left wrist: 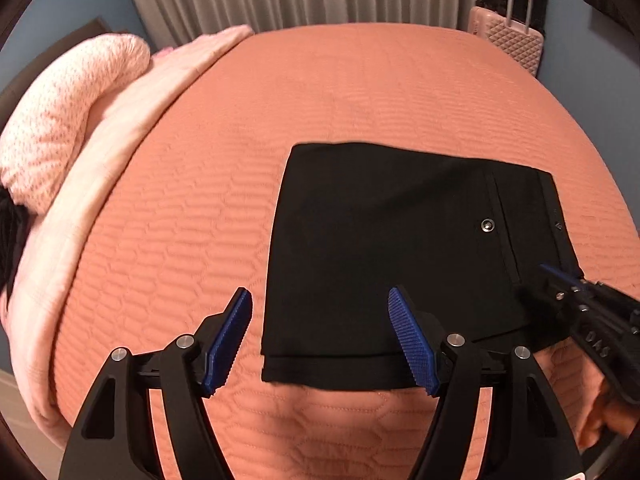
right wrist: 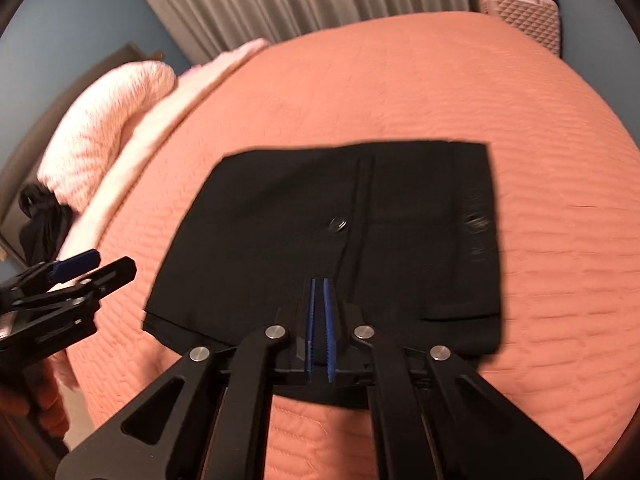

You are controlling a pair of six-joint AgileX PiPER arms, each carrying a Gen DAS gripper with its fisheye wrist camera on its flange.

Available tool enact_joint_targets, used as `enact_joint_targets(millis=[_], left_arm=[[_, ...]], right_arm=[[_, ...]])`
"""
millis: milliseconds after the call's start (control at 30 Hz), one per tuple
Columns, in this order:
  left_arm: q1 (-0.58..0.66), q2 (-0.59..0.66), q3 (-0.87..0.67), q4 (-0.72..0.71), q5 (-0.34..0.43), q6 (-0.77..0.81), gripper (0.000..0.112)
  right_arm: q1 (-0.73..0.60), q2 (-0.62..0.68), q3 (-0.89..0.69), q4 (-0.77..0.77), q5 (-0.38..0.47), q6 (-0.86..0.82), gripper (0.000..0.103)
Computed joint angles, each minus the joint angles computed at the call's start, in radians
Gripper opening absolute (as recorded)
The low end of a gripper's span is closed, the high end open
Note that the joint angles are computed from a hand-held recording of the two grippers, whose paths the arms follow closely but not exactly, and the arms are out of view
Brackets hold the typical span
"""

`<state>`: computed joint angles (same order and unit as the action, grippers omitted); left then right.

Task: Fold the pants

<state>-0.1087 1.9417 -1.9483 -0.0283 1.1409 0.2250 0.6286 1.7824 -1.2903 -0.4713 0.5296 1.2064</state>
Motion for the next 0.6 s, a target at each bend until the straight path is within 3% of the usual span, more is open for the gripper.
enact_joint_targets(millis=[167, 267, 367, 400, 433, 467, 567, 600], left_arm=[[0.010, 0.057, 0.012, 0.014, -0.015, -0.002, 0.068], [0.012, 0.078, 0.034, 0.017, -0.030, -0.002, 0.068], [0.015, 0.128, 0.067, 0.039, -0.054, 0.003, 0.070], [0.034, 0.130, 0.102, 0.003, -0.089, 0.031, 0.076], [0.050, 0.132, 0.124, -0.013, -0.124, 0.034, 0.097], [0.089, 0.157, 0.106, -0.069, -0.122, 0.054, 0.098], [0.204, 0.268, -0.040, -0.300, 0.025, 0.128, 0.098], [0.208, 0.263, -0.033, -0.307, 0.017, 0.172, 0.098]], right_arm=[[-0.036, 0.037, -0.005, 0.016, 0.020, -0.020, 0.005], [-0.065, 0.027, 0.092, -0.027, -0.055, 0.064, 0.000], [-0.100, -0.027, 0.223, -0.075, -0.186, 0.134, 0.000], [-0.105, -0.021, 0.240, -0.091, -0.219, 0.160, 0.000], [-0.112, -0.024, 0.257, -0.101, -0.249, 0.176, 0.000], [-0.116, -0.018, 0.265, -0.118, -0.273, 0.193, 0.000], [-0.145, -0.018, 0.296, -0.051, -0.354, 0.131, 0.000], [-0.161, -0.024, 0.315, 0.025, -0.390, 0.058, 0.000]])
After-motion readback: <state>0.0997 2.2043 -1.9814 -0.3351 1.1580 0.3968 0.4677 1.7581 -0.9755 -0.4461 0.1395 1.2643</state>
